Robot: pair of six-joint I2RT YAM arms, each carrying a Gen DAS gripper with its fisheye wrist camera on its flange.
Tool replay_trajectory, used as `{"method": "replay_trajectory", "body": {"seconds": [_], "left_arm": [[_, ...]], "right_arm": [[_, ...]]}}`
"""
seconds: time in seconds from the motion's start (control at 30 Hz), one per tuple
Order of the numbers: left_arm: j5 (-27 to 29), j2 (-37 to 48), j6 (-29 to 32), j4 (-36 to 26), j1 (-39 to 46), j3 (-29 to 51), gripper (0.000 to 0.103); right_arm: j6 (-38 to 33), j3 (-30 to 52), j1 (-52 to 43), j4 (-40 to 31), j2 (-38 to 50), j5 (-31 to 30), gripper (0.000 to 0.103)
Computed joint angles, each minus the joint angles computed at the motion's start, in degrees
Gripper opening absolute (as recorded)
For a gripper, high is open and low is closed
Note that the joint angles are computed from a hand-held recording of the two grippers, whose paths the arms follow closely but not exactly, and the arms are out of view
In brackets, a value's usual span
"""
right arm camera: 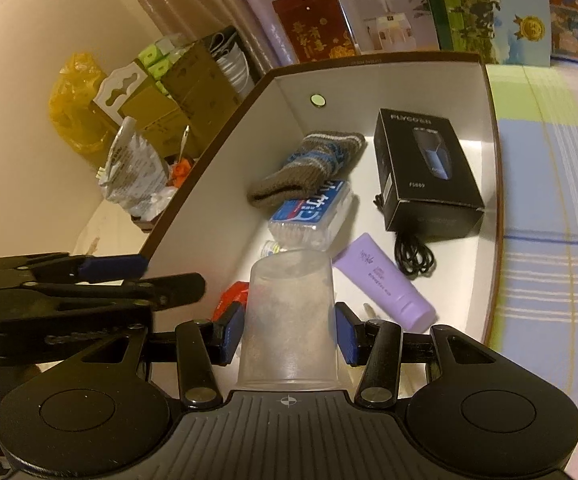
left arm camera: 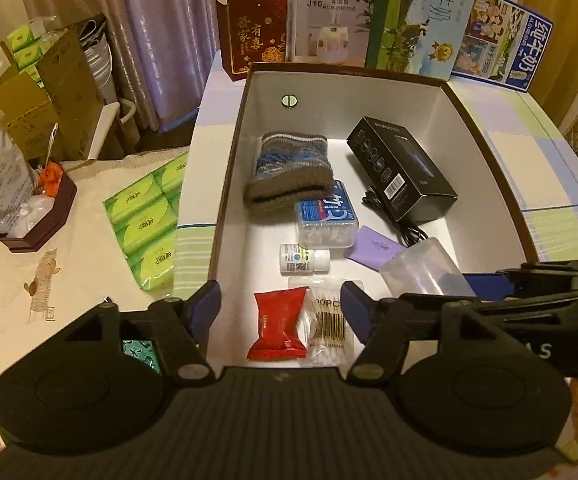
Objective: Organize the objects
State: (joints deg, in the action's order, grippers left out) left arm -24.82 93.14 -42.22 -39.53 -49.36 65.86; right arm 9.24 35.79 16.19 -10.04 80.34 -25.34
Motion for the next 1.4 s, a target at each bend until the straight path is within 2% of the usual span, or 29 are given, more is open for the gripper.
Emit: {"method": "replay_trajectory", "body": {"seconds": [0.2,0.3,0.43,0.57,0.63,0.8,1.0,1.17,1.4], "left_arm": [[0.2,-1.7,-0.6,0.5,-0.3,-0.9,0.068],[-0.7,-3.2,-1.3,0.7,-0.8,-1.6,0.075],[-1.0,-5.8,-1.7,1.0,-1.3,-2.8,0.077],[-1.9,-8.5,-2.9,1.0,-2.7,-3.8,0.084],[-3.0,-9.4,-3.9,0.1,-3.8,-3.7,0.084],[-5.0,-10.8,-6.9,-1.8,-6.5,-3.3,0.09],[-7.7,-10.2,-11.1,-4.7,-10.5,-1.0,0.093],[-10.6,-7.6,-15.3,-8.1,-14.8,2.4,0.095],[-14.9,-2.5,-24.7,-15.4,-22.6,9.7,0.098]], "right_arm": [[1.6,-1.1,0.5,2.6,-0.1,1.1,0.048],[2.6,-1.9,0.0,3.7,-1.1,1.5,0.059],[1.9,-2.4,-0.5,2.9,-4.0,0.9,0.064],[0.0,-3.5,-0.6,0.2,-9.8,3.7,0.079],[-1.7,-4.2,-1.3,-1.5,-13.3,3.9,0.09],[-4.0,-5.5,-2.1,-4.8,-20.3,6.0,0.101],[-6.4,-5.6,-5.1,-11.2,-26.4,5.7,0.101],[-11.0,-5.5,-10.4,-18.5,-31.9,2.6,0.101],[-23.6,-4.6,-24.3,-32.6,-39.6,-6.3,0.101]]}}
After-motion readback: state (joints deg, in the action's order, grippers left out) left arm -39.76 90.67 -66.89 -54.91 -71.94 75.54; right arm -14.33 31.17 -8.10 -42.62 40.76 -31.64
